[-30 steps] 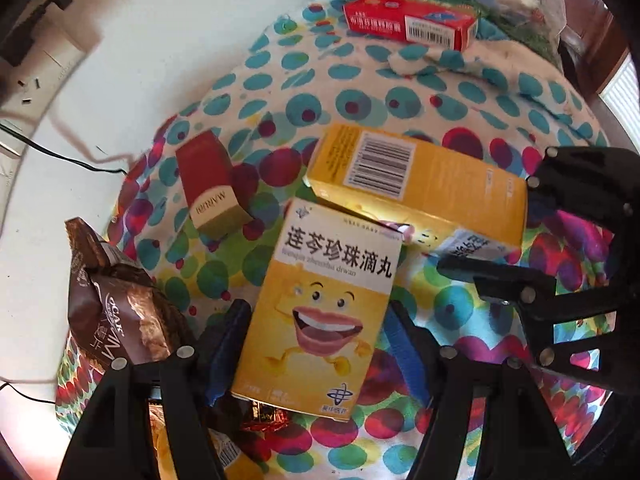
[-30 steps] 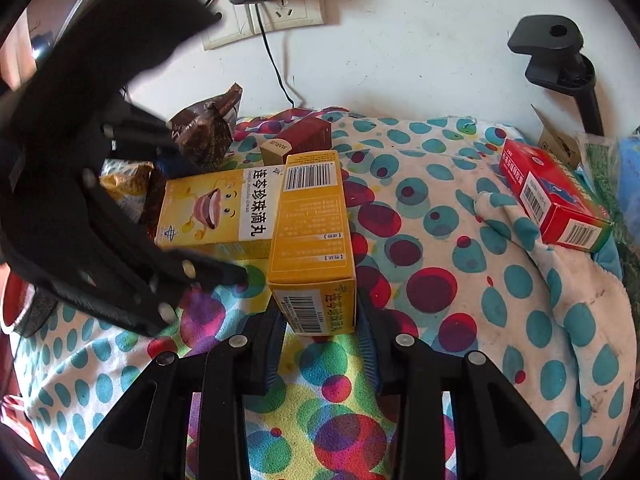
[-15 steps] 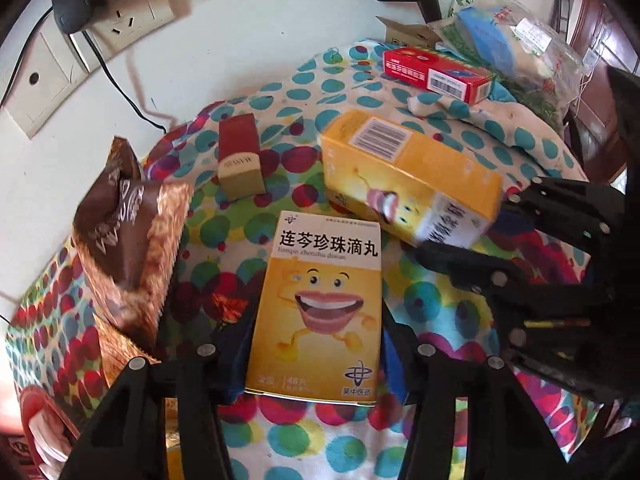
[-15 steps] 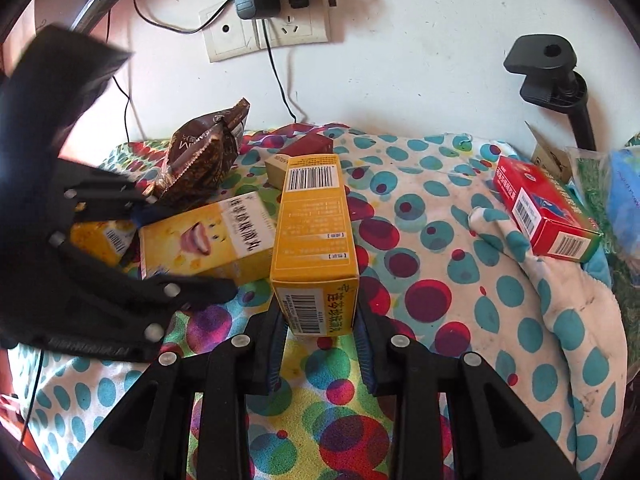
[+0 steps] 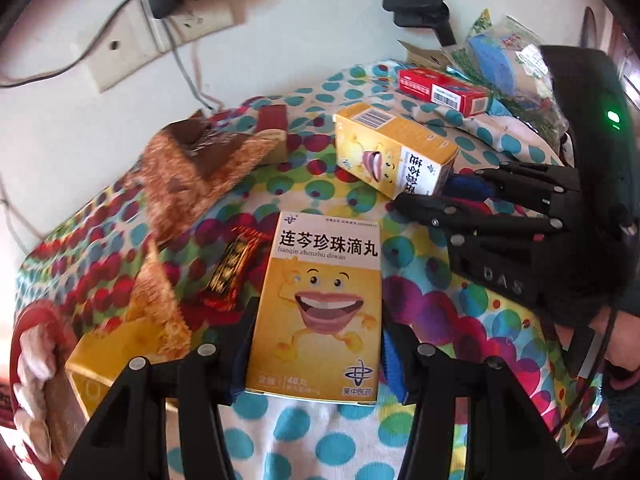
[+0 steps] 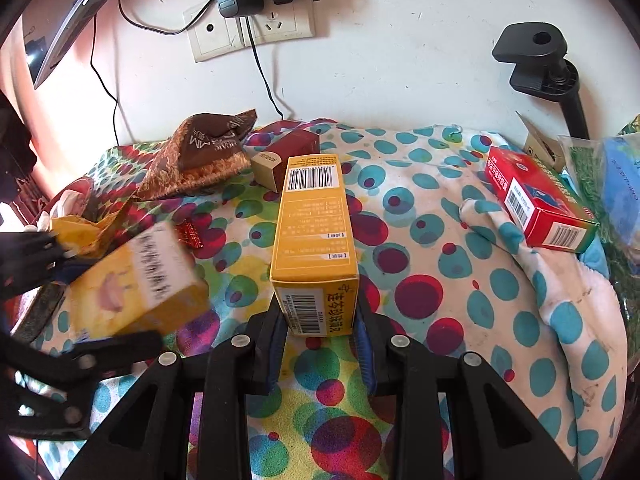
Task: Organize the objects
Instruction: 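Carry the face-printed medicine box to the red tray with the left gripper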
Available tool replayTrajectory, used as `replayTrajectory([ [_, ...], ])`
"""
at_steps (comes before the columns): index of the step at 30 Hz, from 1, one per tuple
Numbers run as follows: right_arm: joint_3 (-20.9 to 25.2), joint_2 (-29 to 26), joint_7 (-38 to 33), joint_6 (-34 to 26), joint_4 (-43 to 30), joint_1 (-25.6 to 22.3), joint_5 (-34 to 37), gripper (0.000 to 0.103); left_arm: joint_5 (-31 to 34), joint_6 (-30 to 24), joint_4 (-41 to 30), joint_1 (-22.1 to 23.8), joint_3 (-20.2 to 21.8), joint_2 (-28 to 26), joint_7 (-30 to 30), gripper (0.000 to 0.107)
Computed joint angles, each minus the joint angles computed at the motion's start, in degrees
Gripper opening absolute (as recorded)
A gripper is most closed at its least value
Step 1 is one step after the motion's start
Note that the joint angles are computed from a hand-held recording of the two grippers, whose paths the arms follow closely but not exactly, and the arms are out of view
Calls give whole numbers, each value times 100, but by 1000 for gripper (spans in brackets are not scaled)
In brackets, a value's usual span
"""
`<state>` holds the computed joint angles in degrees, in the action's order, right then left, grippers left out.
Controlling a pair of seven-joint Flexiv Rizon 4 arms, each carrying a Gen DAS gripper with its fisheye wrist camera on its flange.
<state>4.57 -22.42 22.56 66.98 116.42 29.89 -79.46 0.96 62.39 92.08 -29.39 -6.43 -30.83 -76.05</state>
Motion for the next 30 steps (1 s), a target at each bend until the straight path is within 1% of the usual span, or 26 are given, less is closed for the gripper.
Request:
replayTrajectory([
  [1, 5, -19, -31, 6, -16, -6, 41, 29, -55, 141, 162, 55, -28, 57, -10, 54],
  [3, 21, -33, -99, -22, -28, 12, 155, 29, 76, 332, 445, -53, 142, 297, -308, 54],
  [5, 22, -43, -174, -47, -37, 38, 249, 29, 115, 529, 734, -54, 181, 507, -532, 54],
  [8, 28, -29, -317, -112, -31, 85, 360, 29, 221, 602, 1031, -52, 263, 791, -863, 54],
  [9, 37, -35, -402, -161, -45, 108, 435, 29, 356, 642, 1088, -111, 356, 865, -1063, 54],
  [12, 41, -52, -606, -293, -93, 188, 596, 29, 654, 697, 1210, -153, 450, 1025, -1426, 54],
  [14, 43, -53, -717, -347, -104, 224, 692, 29, 644, 761, 1374, -40, 363, 1164, -1461, 54],
  [15, 42, -57, -759, -381, -115, 244, 740, 29, 731, 760, 1404, -49, 400, 1221, -1564, 54],
  [16, 38, -59, -787, -399, -121, 261, 771, 29, 903, 801, 1433, -105, 502, 1284, -1796, 54],
  [18, 29, -56, -830, -443, -123, 292, 816, 29, 1031, 762, 1486, -53, 478, 1378, -1853, 54],
  [19, 29, -59, -863, -462, -128, 304, 845, 29, 1172, 755, 1502, -76, 539, 1432, -2025, 54],
  [21, 35, -74, -949, -504, -151, 327, 925, 29, 1286, 762, 1582, 1, 512, 1533, -2099, 54],
  [23, 33, -83, -1008, -546, -167, 355, 988, 29, 1483, 786, 1647, 33, 569, 1645, -2335, 54],
  [24, 27, -84, -1017, -557, -170, 368, 999, 29, 1489, 782, 1700, 103, 540, 1703, -2322, 54],
  [26, 31, -96, -1076, -573, -183, 381, 1060, 29, 1575, 812, 1778, 193, 564, 1806, -2493, 54],
  [28, 30, -105, -1131, -621, -199, 408, 1123, 29, 1485, 786, 1874, 353, 504, 1901, -2457, 54],
  [30, 29, -113, -1188, -673, -217, 436, 1168, 29, 1485, 803, 1959, 477, 516, 1990, -2563, 54],
])
